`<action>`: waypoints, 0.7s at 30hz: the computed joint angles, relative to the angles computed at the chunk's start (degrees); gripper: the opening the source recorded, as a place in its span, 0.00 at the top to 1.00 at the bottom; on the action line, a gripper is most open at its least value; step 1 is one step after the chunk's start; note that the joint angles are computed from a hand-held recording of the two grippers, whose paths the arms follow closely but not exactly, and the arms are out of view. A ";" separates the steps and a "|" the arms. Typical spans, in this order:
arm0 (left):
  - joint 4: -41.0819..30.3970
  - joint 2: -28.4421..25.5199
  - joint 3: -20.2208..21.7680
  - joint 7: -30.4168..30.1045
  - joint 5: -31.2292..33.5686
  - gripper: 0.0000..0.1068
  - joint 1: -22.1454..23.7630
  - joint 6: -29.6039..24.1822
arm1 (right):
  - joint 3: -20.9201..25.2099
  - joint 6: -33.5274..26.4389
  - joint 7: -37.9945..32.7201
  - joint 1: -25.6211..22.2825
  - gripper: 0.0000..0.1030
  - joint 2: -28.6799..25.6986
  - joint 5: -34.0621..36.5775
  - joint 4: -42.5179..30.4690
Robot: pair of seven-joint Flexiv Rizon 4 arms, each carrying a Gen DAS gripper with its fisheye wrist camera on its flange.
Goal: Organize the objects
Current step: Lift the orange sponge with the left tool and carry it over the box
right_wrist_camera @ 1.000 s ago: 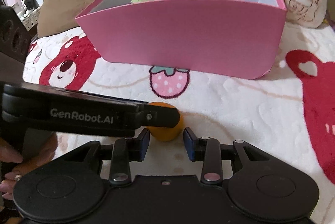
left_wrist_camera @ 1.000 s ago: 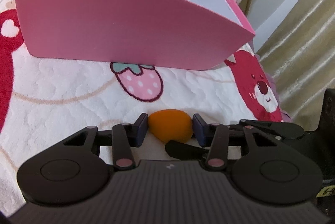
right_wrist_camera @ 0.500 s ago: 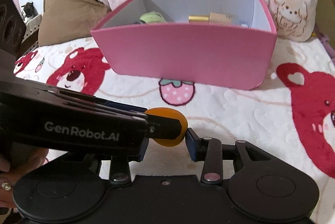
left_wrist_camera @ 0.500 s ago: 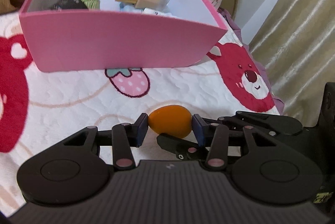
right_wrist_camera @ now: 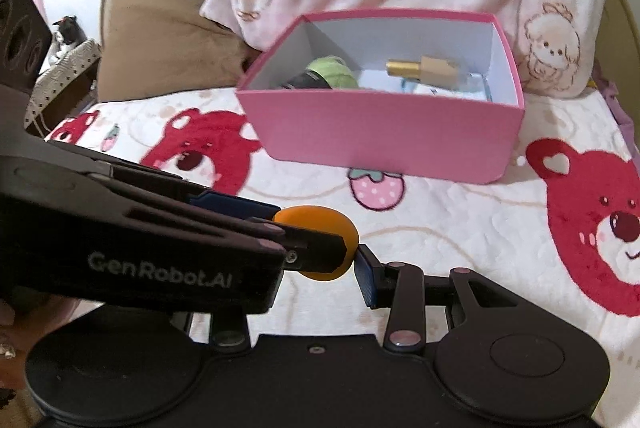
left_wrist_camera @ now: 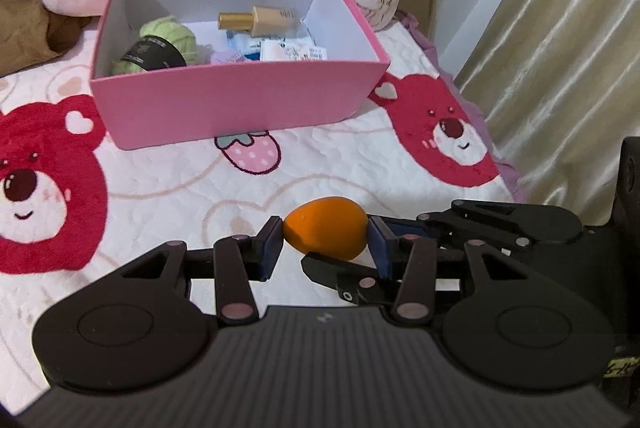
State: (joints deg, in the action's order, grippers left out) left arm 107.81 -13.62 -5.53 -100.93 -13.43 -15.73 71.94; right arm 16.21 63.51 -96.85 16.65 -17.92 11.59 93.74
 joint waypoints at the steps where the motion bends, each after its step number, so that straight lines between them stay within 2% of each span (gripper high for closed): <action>1: 0.29 0.60 0.13 -0.14 0.18 0.58 -0.10 -0.06 | 0.09 -0.14 -0.04 0.08 0.57 0.47 -0.14 0.12; 11: 0.31 3.75 0.29 0.33 0.37 0.58 0.36 -0.06 | -0.91 -0.51 0.31 1.88 0.57 2.56 -3.84 -0.59; 21: -3.42 4.30 0.83 1.42 1.31 0.58 1.58 0.32 | -0.62 0.81 -2.96 1.72 0.56 1.16 -2.82 -6.07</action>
State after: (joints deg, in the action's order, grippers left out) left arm 104.40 -9.32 -4.70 -99.52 -12.12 -14.15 72.26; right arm 15.59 64.32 -99.82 18.37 -16.76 8.76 87.67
